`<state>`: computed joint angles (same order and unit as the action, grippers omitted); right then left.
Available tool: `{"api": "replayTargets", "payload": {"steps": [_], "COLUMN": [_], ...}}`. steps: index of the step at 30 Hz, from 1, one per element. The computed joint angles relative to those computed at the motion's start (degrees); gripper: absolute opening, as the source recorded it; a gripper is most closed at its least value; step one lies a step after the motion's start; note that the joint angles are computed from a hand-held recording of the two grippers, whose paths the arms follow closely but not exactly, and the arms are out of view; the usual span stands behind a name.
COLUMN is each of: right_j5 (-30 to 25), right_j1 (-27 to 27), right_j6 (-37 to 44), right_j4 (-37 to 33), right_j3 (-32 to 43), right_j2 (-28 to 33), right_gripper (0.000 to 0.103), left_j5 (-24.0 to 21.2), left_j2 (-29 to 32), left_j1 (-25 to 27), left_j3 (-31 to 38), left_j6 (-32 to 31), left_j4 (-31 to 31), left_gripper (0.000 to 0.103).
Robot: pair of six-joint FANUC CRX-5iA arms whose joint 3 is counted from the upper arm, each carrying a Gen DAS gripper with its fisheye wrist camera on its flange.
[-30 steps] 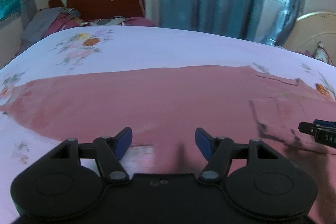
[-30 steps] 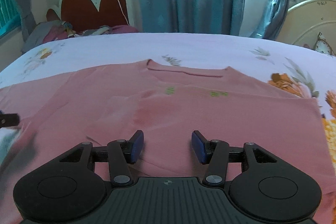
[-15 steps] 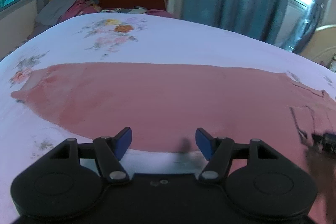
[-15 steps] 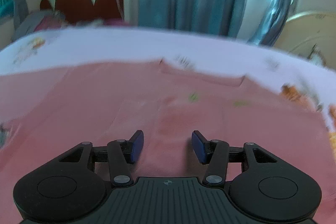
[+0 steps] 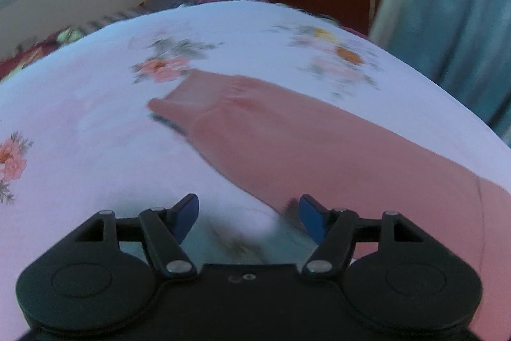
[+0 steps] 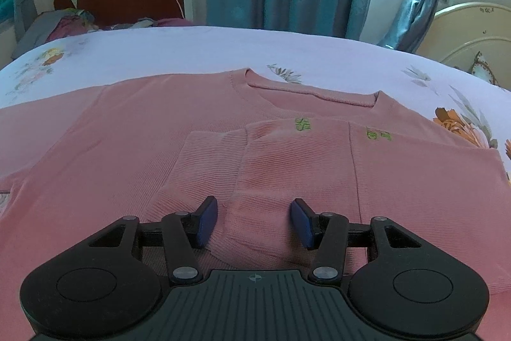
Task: Fold small clothes
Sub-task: 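Move the left tool to the other sleeve cuff and close on it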
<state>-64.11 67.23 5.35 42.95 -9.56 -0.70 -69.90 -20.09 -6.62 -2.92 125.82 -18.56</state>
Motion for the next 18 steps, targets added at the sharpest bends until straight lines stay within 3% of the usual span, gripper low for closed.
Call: {"api": "replayTargets", "payload": {"steps": [6,8,12,13,18], "right_j5": [0.8,0.6,0.8,0.8,1.0], "right_j1": [0.3,0.3,0.2,0.3,0.0], "right_j6": [-2.8,-2.6,-3.5,-4.5,-3.5], "right_j4": [0.8,0.8,0.6,1.3,0.9], "right_j3": [-0.6,-0.5,-0.4,-0.9,-1.4], "right_j2": [-0.2,-0.1,-0.4,-0.7,-0.9], "right_gripper": [0.051,0.051,0.051,0.051,0.051], "left_j5": [8.8,11.4,14.2,14.9,17.2], "left_j2": [-0.7,-0.2,0.2,0.1,-0.6], "left_j1": [8.3,9.3,9.4,9.9,6.2], "left_j3": [-4.8,-5.5,-5.9,-6.3,-5.4], "left_j6": [-2.1,-1.3,4.1,5.0,3.0], "left_j4": [7.3,7.2,3.8,4.0,1.7], "left_gripper": [0.061,0.05,0.013,0.007,0.005]}}
